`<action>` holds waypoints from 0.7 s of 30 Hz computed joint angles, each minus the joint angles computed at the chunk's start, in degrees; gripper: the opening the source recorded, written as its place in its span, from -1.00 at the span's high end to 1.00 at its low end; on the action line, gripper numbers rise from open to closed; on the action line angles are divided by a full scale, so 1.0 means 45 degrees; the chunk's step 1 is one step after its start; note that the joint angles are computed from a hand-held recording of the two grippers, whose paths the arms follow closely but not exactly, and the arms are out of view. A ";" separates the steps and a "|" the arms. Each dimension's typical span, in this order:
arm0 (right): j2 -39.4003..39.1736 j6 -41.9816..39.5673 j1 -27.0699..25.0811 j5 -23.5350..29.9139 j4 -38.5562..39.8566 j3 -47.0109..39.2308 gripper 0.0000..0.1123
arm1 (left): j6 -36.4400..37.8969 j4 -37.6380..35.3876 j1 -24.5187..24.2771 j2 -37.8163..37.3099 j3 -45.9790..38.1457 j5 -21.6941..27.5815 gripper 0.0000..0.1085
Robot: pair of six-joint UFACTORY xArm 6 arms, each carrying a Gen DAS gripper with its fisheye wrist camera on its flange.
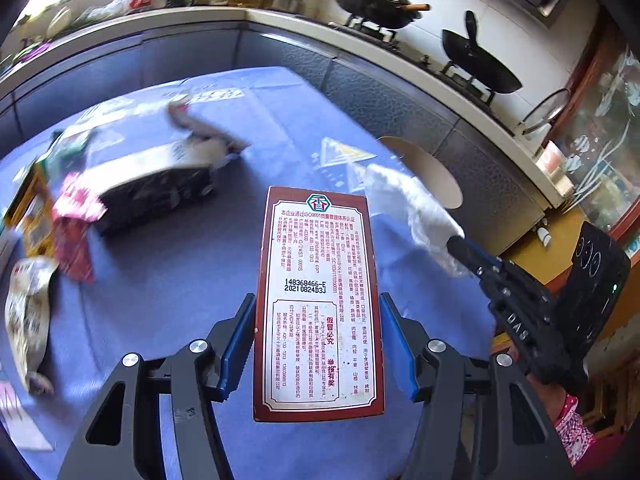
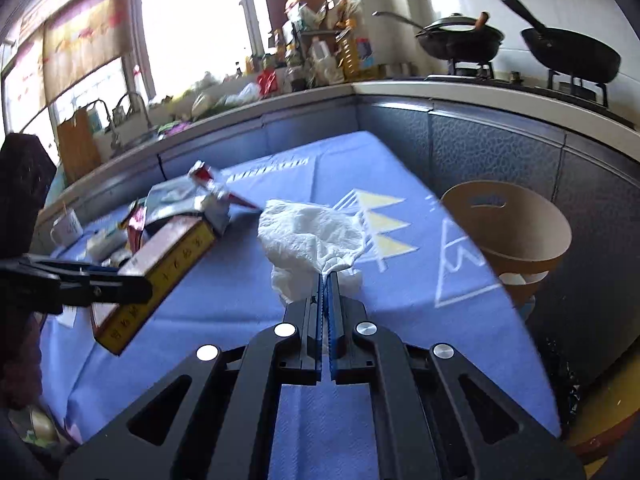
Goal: Collect trash
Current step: 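Carry the tissue and box over the beige bin and open both tools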
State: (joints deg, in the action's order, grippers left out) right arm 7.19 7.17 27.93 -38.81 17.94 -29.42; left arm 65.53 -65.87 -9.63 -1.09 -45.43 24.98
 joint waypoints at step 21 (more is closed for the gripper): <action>0.2443 0.6647 -0.7151 0.1145 -0.6642 -0.2931 0.94 | -0.6120 0.5936 -0.2990 0.9360 -1.2988 0.4005 -0.12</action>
